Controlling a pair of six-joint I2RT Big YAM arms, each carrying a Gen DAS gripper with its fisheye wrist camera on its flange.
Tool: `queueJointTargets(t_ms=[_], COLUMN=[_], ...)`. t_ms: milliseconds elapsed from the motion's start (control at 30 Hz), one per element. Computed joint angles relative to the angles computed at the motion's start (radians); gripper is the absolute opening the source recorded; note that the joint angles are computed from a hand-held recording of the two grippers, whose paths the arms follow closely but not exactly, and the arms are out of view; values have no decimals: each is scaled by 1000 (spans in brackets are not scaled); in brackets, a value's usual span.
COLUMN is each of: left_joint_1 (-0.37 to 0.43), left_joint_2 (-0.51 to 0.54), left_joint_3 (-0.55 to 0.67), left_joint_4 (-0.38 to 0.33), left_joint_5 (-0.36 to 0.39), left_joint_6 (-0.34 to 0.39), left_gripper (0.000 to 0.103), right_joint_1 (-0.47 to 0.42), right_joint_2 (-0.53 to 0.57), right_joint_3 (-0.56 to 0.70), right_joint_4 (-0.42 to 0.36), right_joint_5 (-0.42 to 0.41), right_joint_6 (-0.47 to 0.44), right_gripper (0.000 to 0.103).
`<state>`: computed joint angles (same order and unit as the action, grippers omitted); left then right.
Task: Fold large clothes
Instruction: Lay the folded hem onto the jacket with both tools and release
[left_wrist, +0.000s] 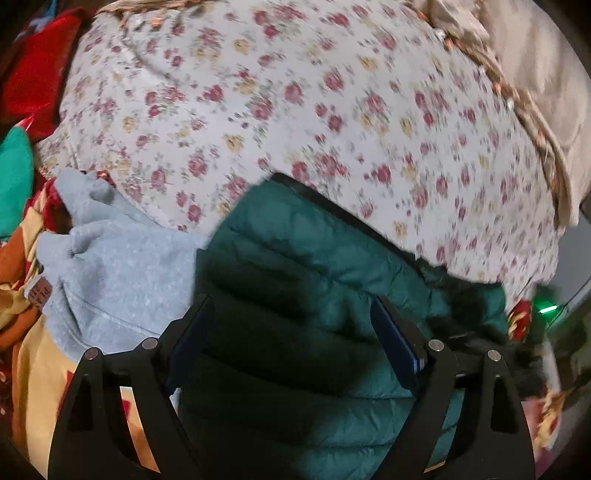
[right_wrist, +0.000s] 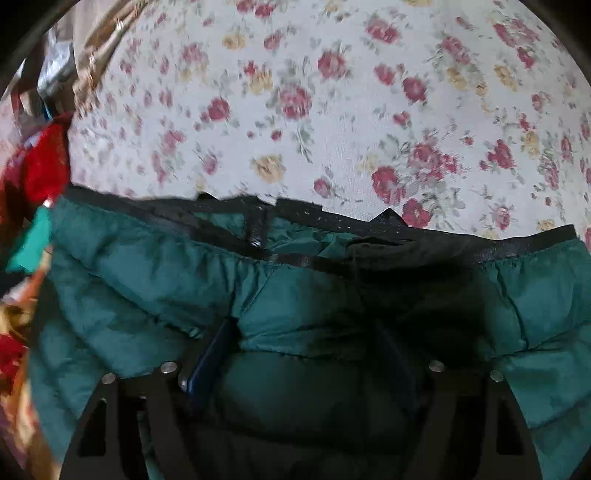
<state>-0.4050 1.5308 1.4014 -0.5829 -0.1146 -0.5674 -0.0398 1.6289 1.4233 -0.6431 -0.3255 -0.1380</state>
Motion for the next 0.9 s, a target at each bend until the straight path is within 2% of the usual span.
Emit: queueJointTargets(t_ms=[100, 200, 333, 467, 533, 667, 767, 900], left_joint_1=[-30, -54, -69, -66, -63, -65, -66, -67], left_joint_2=[37, 82, 125, 144, 152, 162, 159, 159], left_joint_3=[16, 48, 65, 64, 70, 81, 73, 68], left_joint_4=[-5, -28, -33, -9, -11, -26, -15, -6], left_joint_5=[-56, -125, -185, -196, -193, -198, -201, -204], left_joint_6=[39, 85, 132, 158, 152, 153, 159, 162], left_gripper=[86, 86, 86, 87, 88, 89, 90, 91], right_joint_1=[-51, -96, -135, -148, -134, -131, -142, -175], right_joint_2=[-81, -129, -91, -43, -26, -14, -55, -169], right_joint_3=[-53, -94, -86, -102, -105, -91, -105, -185], right_joint_4=[0, 5, 23, 84, 120, 100, 73, 96], right_joint_5=[-66, -38, 54, 53, 84, 99, 93, 31], right_joint_6=[3, -55, -90, -84, -98, -109, -112, -108], right_gripper=[77, 77, 77, 80, 85, 88, 87, 87])
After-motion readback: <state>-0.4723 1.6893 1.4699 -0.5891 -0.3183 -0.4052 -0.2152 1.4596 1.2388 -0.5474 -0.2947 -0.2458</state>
